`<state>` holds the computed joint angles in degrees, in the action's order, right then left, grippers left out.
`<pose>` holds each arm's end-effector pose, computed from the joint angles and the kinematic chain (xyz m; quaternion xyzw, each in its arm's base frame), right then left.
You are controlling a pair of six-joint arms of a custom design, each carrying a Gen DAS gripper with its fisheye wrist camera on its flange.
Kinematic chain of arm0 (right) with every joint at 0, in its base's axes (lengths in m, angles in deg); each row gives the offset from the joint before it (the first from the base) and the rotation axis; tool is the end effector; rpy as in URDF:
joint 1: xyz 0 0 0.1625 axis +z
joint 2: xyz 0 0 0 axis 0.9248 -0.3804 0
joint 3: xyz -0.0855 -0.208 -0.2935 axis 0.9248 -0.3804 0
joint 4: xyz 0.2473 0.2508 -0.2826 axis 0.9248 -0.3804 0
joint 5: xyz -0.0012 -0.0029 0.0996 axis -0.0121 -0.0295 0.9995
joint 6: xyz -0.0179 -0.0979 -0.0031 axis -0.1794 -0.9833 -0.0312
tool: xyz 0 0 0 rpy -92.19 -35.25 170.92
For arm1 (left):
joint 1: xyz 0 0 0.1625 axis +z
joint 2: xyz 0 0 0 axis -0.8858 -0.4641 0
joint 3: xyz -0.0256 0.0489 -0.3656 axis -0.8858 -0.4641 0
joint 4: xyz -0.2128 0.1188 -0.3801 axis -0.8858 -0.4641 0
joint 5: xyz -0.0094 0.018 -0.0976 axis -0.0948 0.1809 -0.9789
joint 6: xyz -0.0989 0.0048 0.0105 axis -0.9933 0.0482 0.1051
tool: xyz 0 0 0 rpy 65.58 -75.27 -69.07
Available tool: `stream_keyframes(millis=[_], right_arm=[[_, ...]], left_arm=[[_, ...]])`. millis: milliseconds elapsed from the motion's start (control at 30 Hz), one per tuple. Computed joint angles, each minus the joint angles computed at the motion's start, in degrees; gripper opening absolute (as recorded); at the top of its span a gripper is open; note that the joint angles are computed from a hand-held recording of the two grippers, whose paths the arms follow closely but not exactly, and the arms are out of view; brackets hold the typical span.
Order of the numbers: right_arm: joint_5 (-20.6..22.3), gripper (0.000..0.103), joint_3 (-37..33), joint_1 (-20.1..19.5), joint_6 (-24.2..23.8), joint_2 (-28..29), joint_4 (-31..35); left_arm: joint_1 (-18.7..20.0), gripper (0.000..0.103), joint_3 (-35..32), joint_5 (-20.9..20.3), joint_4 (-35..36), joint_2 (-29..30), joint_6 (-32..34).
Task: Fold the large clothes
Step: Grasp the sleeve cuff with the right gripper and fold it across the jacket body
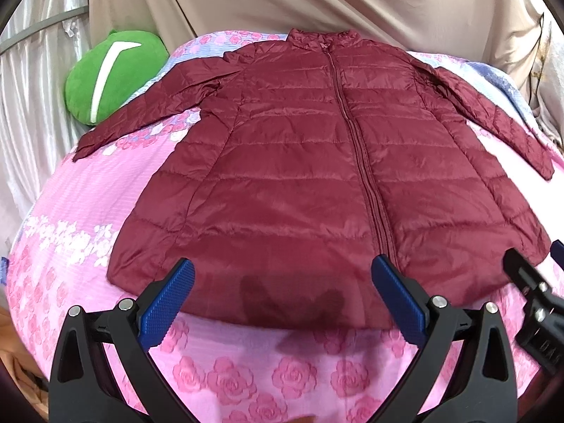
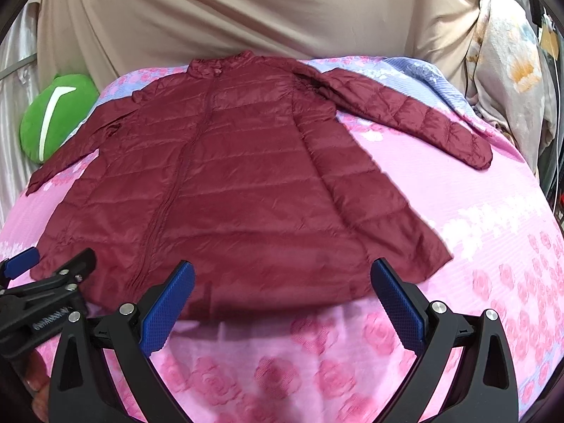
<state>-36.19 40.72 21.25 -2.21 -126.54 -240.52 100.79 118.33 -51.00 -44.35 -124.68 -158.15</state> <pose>0.0830 -0.4935 0.2006 0.1830 -0.8552 0.3601 0.3249 -0.3184 -0.5424 -0.0156 -0.0033 0.8074 -0.3965 0.4369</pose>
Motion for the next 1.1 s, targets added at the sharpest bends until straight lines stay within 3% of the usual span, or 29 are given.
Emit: stream_keyframes(millis=[200,333,467,600,733,800,867,900,933,967,1100], right_arm=[[2.2,0.098,-10.0,-5.7,2.6,-1.3,5.5],[2.7,0.098,-21.0,-10.5,9.4,0.8,13.7],[2.4,0.098,-32.7,-14.5,16.4,5.1,19.9],[1.2,0.098,-43.4,-16.5,19.7,10.8,24.5],[1.9,0.091,-52.0,-17.9,22.8,15.3,29.3],[2.4,0.079,-55.5,-18.1,24.8,17.2,32.6],[2.3,0.054,-59.0,-17.8,25.7,19.3,35.4],[1.6,0.046,-60.6,-17.4,25.5,20.4,35.8],[1.4,0.026,-62.0,-17.1,25.2,21.3,35.8],[1.6,0.014,-63.4,-16.5,24.6,22.2,36.0],[4.2,0.009,-66.9,-12.7,21.8,24.2,33.5]], left_arm=[[3.2,0.098,2.1,1.1,-14.1,-3.4,10.6],[4.9,0.098,1.8,5.5,-14.0,-5.0,10.6],[6.8,0.098,-0.7,8.5,-16.7,-4.1,15.8],[8.4,0.098,-4.8,9.9,-22.9,-0.9,24.4],[9.8,0.098,-9.4,10.0,-27.5,2.7,31.4],[10.6,0.098,-12.1,9.6,-29.7,4.7,34.9],[11.2,0.098,-14.5,9.1,-30.8,6.7,37.9],[11.5,0.098,-15.5,9.0,-30.7,7.5,38.8],[11.8,0.098,-16.8,8.8,-30.5,8.4,39.9],[12.1,0.098,-17.7,8.7,-30.5,9.1,40.8],[12.9,0.098,-21.4,9.1,-29.3,11.7,43.2]])
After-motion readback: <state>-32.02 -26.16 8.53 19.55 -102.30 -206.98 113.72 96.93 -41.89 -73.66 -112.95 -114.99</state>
